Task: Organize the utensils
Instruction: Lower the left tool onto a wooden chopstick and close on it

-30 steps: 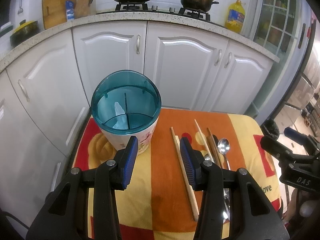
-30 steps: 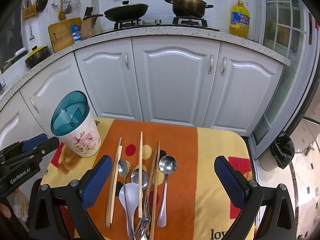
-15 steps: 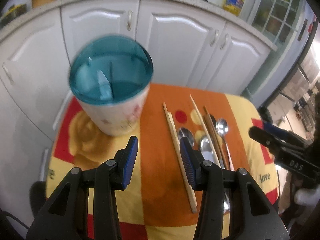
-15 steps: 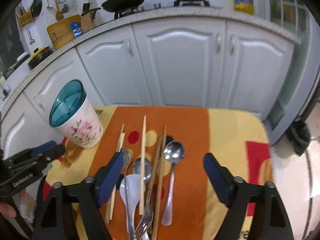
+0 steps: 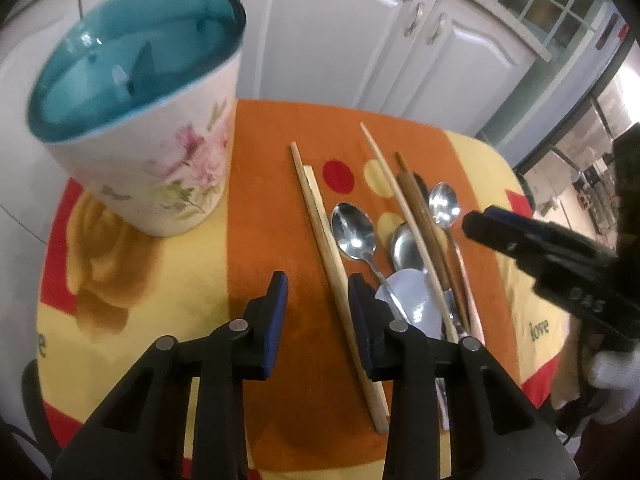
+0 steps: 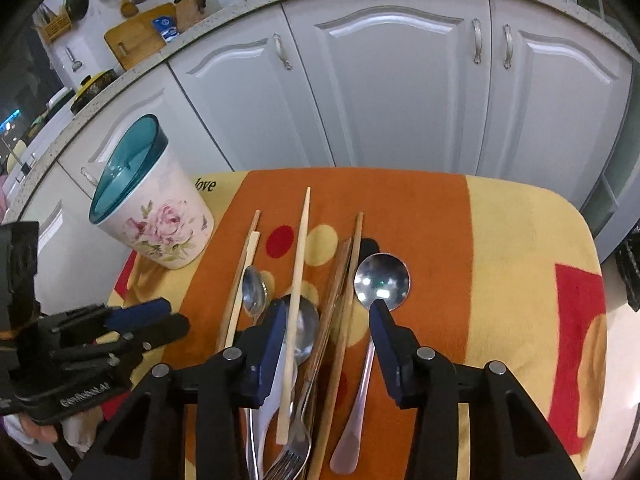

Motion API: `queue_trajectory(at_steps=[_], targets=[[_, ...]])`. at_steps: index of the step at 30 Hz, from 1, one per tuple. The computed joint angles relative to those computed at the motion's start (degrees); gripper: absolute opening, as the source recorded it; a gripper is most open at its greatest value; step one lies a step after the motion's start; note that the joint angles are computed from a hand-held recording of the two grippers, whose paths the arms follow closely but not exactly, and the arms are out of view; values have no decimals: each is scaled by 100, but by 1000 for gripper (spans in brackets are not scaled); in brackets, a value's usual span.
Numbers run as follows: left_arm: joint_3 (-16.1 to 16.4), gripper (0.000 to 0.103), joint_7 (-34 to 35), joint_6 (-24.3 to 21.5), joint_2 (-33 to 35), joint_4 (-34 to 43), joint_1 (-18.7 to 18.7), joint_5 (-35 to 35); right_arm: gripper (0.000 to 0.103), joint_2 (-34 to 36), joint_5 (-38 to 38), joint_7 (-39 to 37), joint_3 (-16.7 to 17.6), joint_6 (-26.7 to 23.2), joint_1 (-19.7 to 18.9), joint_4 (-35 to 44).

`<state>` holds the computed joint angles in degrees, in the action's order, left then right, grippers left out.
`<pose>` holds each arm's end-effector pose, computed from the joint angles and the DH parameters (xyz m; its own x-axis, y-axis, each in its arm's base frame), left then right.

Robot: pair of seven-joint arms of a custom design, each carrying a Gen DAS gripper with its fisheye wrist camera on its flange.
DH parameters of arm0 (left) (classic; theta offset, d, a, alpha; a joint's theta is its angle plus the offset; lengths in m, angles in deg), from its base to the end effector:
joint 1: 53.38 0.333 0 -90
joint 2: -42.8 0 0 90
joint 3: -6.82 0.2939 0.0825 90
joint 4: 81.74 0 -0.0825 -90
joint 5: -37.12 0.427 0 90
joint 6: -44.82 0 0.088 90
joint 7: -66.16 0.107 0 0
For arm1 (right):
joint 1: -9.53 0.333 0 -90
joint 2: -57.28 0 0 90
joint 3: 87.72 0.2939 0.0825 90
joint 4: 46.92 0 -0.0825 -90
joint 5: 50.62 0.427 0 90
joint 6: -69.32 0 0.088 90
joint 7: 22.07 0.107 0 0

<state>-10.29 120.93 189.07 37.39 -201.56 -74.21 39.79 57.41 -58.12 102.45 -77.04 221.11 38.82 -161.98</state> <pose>0.4768 -0.3765 0.4804 -0.1351 -0.9646 0.2266 -0.8966 0.0217 -0.4422 0.4875 0.4131 0.4860 0.2544 -0.9376 -0.2371 -0.8292 -0.0853 -0.5524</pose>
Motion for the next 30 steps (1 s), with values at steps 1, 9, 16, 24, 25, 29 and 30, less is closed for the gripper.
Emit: queue_trajectory(at_steps=[1, 9, 16, 24, 25, 29, 30], targets=[[9, 25, 32, -19, 74, 51, -3, -55, 43, 16, 14, -20, -3, 4, -2, 14], [36, 18, 173, -33, 556, 366, -13, -171, 43, 103, 166, -179, -5, -68, 11, 94], [59, 19, 217, -79, 470, 286, -3, -133, 43, 129, 260, -246, -14, -89, 17, 128], [34, 18, 111, -185, 589, 428, -15, 101, 43, 268, 317, -242, -24, -83, 17, 282], [41, 18, 110, -157, 611, 441, -14, 113, 43, 291, 344, -289, -21, -106, 21, 318], [64, 8, 358, -45, 635, 426, 8, -55, 43, 436, 378, -521, -13, -173, 50, 509], [66, 7, 404, -17, 601, 377, 12, -146, 43, 489, 409, -593, -15, -187, 50, 573]])
